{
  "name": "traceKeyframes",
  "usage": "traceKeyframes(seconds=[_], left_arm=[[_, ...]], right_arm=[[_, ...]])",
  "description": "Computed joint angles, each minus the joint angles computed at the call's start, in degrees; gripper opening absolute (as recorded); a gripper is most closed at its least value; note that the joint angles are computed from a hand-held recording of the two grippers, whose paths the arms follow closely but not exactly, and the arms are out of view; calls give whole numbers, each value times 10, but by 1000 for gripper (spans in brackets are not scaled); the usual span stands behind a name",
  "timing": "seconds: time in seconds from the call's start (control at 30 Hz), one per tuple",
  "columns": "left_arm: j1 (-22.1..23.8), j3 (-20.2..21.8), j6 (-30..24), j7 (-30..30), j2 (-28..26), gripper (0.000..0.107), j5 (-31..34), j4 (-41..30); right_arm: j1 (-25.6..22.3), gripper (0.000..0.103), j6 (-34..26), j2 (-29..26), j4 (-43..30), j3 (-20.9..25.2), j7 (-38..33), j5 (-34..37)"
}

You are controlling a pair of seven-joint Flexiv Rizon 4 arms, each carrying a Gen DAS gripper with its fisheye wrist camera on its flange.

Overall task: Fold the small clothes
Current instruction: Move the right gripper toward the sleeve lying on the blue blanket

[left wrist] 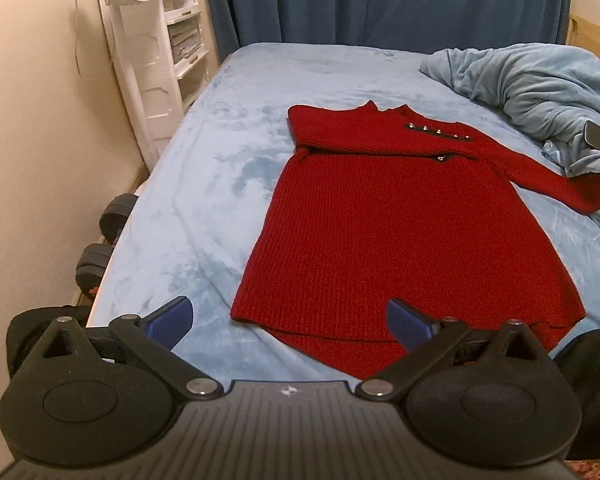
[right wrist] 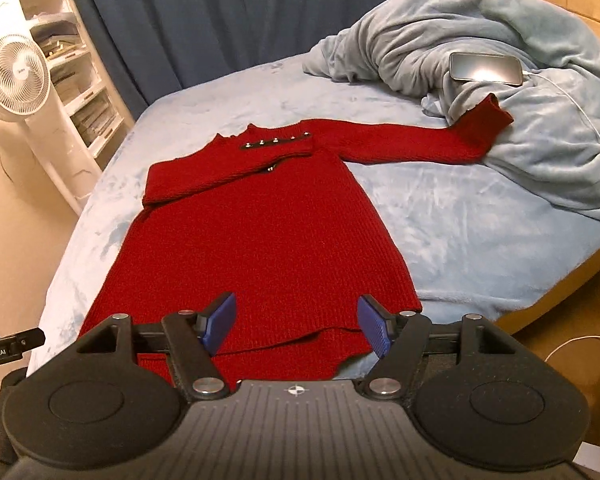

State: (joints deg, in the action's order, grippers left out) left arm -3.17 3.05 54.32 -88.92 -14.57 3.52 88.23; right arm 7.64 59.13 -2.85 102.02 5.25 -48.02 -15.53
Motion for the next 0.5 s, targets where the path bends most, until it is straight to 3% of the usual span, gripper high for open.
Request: traceKeyframes(seconds=[0.5], left_arm=[[-19, -14, -45, 21, 17, 103, 10, -6]], right_arm=[[3, 69, -10, 3, 1, 3, -2, 22]])
